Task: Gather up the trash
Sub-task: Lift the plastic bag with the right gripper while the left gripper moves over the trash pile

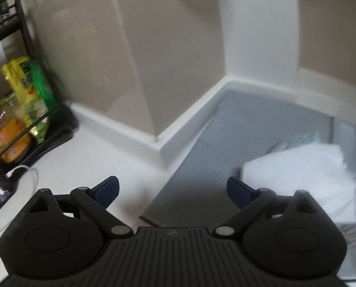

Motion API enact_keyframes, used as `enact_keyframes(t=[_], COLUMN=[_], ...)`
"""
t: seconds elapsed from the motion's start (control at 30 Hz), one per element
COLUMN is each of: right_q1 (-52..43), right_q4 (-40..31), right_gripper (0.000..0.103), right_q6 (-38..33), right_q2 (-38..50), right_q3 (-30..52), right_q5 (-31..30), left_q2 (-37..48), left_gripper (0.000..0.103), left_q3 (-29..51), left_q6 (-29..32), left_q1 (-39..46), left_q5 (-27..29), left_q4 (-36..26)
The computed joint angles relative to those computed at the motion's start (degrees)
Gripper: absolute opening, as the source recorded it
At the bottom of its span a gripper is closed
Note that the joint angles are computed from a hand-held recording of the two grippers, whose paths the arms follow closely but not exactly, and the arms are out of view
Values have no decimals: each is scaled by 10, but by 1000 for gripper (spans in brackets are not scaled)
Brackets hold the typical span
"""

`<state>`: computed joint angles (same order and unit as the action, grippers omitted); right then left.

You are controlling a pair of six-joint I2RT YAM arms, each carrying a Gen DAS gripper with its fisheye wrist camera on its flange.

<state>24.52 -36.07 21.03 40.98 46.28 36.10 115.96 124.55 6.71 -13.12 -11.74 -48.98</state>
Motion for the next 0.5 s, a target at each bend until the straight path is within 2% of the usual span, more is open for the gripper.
enact_keyframes(t=[0.13, 0.2, 0.3, 0.4, 0.43, 0.5], right_q1=[-7, -16, -24, -24, -26, -32], right_q4=[-5, -6, -7, -6, -6, -6], right_gripper=[80, 80, 80, 80, 80, 80], right_q6=[6, 9, 11, 10, 10, 10], right_q2=[-3, -3, -1, 3, 3, 1], right_q3=[-1, -2, -1, -1, 0, -1], right_q5=[-4, -13, -22, -24, -27, -34], left_q2=[-95, -141, -148, -133, -120, -81], left_gripper=[103, 103, 103, 103, 103, 103], left_q3=[-122, -186, -209, -235, -227, -160], left_q6=[66, 121, 187, 210, 186, 89], left_q1=[32, 30, -6, -56, -68, -65], left_q5=[175, 216, 197, 94, 54, 19], left_q4=[43, 82, 80, 133, 149, 132])
